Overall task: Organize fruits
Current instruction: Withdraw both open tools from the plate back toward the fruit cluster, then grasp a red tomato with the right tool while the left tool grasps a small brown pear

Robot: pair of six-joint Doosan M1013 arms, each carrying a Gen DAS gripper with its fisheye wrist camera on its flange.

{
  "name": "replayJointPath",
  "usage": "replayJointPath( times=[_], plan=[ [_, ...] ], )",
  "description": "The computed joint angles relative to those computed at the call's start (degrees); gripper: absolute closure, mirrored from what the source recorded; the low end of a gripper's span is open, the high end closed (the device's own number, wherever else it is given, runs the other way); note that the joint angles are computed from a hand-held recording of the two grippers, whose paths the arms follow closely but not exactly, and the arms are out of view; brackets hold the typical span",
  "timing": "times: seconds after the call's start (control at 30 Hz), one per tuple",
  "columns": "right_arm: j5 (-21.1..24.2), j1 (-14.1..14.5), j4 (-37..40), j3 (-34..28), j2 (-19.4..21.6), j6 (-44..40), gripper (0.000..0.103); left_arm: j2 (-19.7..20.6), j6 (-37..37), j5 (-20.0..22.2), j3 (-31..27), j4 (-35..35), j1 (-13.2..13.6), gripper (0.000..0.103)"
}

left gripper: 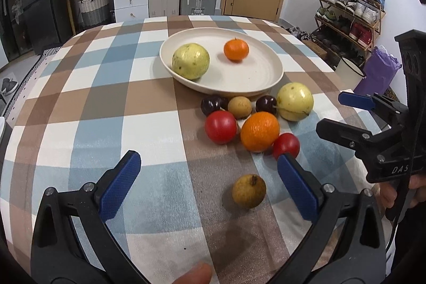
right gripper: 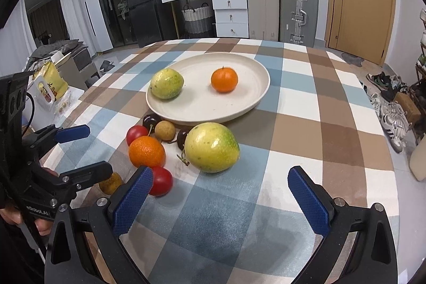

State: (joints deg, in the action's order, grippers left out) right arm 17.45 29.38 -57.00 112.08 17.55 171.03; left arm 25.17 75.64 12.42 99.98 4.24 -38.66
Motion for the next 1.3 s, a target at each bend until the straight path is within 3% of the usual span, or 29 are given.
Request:
replayJointPath(
  times=[0.23, 0.33, 0.5, 0.8, 1.07, 1.3],
  plan=[
    [-1.75, -0.69, 7.82, -0.33, 0.81, -6.25, 0.0, 0.73, 4.18, 1.67, -0.26, -4.25, -0.07, 0.001],
    [-3.08, -1.06, 15.33, -0.54, 1.14, -13.37, 0.0, 1.18, 4.08, 2.79, -0.68, -3.84, -0.18, 0.001],
    [-4.14, -0.64, 17.82, -0.74, 1.61, -16.22, 0.001, 1.4, 5.78, 3.6, -0.83, -5.54, -0.1, 0.001],
    [-4.6, -0.37, 30.69, -1.75, 2.52, -30.42, 0.014, 1.13, 5.09, 4.31, -0.4, -4.64, 0.12, 0.001],
    [-3.82, 0.48, 29.78, -2.8, 3.34, -32.04, 0.027, 0.84, 4.4, 4.95, 0.11, -2.56, 0.06, 0.001],
    [-3.01, 1.25, 26.15, -3.56, 3.86, -30.84, 0.044, 0.83, 8.62, 4.61, 0.37, -7.19, 0.46, 0.001]
  ],
)
